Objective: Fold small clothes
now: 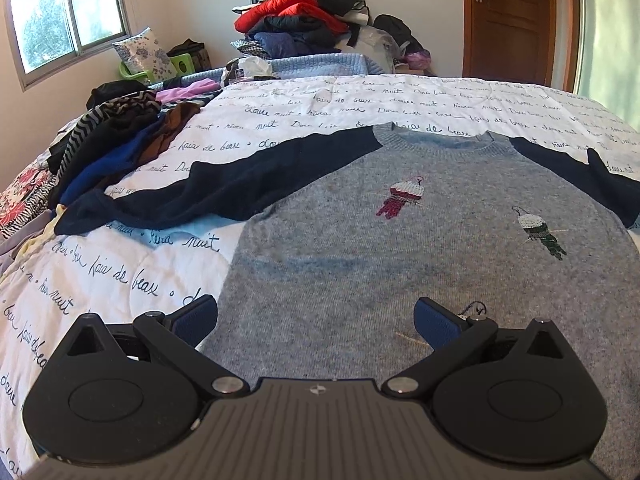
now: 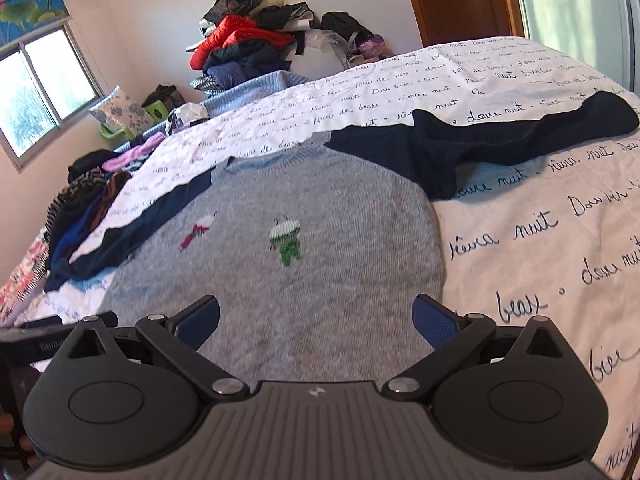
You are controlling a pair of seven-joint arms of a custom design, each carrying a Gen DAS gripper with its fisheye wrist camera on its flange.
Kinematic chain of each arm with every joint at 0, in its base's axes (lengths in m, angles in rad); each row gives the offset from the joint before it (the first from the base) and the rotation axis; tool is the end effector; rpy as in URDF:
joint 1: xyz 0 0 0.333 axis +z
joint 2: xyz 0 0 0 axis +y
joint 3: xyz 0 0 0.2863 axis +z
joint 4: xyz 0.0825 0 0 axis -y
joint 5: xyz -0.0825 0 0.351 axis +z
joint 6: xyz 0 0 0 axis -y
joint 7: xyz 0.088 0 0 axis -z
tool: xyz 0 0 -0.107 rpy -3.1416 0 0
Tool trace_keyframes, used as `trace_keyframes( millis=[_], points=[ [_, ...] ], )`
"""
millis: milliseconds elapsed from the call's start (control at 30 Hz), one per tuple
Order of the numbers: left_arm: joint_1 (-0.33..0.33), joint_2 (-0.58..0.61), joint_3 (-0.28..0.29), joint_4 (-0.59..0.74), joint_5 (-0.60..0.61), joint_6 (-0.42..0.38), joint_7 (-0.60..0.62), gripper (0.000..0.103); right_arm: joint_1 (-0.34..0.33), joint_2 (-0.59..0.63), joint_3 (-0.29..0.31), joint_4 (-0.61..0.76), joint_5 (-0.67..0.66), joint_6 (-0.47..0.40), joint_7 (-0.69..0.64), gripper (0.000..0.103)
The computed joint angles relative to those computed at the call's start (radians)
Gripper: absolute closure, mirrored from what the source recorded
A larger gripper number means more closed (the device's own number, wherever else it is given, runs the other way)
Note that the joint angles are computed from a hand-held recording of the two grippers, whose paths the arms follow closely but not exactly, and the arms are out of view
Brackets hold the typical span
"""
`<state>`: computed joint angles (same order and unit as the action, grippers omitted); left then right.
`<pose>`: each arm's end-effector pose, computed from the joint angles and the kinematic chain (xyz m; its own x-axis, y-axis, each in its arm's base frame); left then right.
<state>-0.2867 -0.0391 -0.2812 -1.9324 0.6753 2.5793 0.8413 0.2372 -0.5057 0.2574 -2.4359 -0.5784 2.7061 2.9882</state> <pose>0.4695 -0.3152 0.5576 -0.2245 -0.9632 -0.1478 -0.6251 0.2588 -0.7364 0.3642 0.2331 0.5472 -0.2648 -0.8824 -0.3889 -0.5690 0.4686 -0.6757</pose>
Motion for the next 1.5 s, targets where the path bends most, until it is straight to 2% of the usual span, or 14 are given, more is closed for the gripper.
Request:
trace_keyframes(
  millis=[100, 233, 500, 600, 667, 733, 800, 1000, 1100, 1233, 1333, 1400, 1467, 1500],
  points=[
    [-0.005, 0.020, 0.002, 0.022, -0.011, 0.002, 0.019, 0.000, -0.012, -0.003, -0.046, -0.023, 0.016, 0.054, -0.024, 0.000],
    [-0.018, 0.051, 0.008, 0.057, -0.037, 0.004, 0.053, 0.000, -0.093, -0.028, -0.072, -0.069, 0.013, 0.100, -0.003, 0.000],
    [-0.059, 0.107, 0.026, 0.121, -0.055, -0.021, 0.104, 0.000, -0.342, -0.088, -0.143, -0.192, 0.036, 0.209, 0.066, 0.000],
    [-0.075, 0.126, 0.033, 0.142, -0.054, -0.036, 0.115, 0.000, -0.459, -0.077, -0.118, -0.158, 0.002, 0.165, 0.091, 0.000],
    [-0.087, 0.141, 0.038, 0.158, -0.049, -0.049, 0.117, 0.000, -0.486, -0.037, -0.148, -0.124, -0.033, 0.214, 0.053, 0.000],
    [-0.099, 0.158, 0.041, 0.176, -0.050, -0.065, 0.120, 0.000, -0.457, 0.036, -0.212, -0.078, 0.003, 0.274, -0.005, 0.000],
    [-0.110, 0.171, 0.045, 0.191, -0.053, -0.079, 0.126, 0.000, -0.356, 0.127, -0.314, -0.022, 0.122, 0.313, -0.108, 0.000],
    [-0.139, 0.186, 0.055, 0.212, -0.028, -0.098, 0.139, 0.000, -0.096, 0.314, -0.497, 0.107, 0.533, 0.328, -0.415, 0.000],
    [-0.147, 0.197, 0.058, 0.226, -0.022, -0.105, 0.144, 0.000, -0.077, 0.344, -0.478, 0.144, 0.580, 0.317, -0.524, 0.000],
    [-0.154, 0.204, 0.061, 0.233, -0.035, -0.097, 0.150, 0.000, -0.195, 0.363, -0.340, 0.244, 0.347, 0.109, -0.448, 0.000],
    [-0.159, 0.206, 0.061, 0.232, -0.042, -0.094, 0.157, 0.000, -0.147, 0.361, -0.366, 0.218, 0.524, 0.193, -0.641, 0.000],
    [-0.163, 0.205, 0.060, 0.230, -0.043, -0.094, 0.163, 0.000, -0.124, 0.376, -0.373, 0.243, 0.623, 0.155, -0.742, 0.000],
    [-0.165, 0.196, 0.061, 0.220, -0.034, -0.087, 0.164, 0.000, -0.178, 0.393, -0.319, 0.283, 0.480, 0.063, -0.631, 0.000],
    [-0.166, 0.192, 0.062, 0.215, -0.027, -0.084, 0.161, 0.000, -0.212, 0.397, -0.280, 0.321, 0.329, -0.044, -0.495, 0.000]
  ],
)
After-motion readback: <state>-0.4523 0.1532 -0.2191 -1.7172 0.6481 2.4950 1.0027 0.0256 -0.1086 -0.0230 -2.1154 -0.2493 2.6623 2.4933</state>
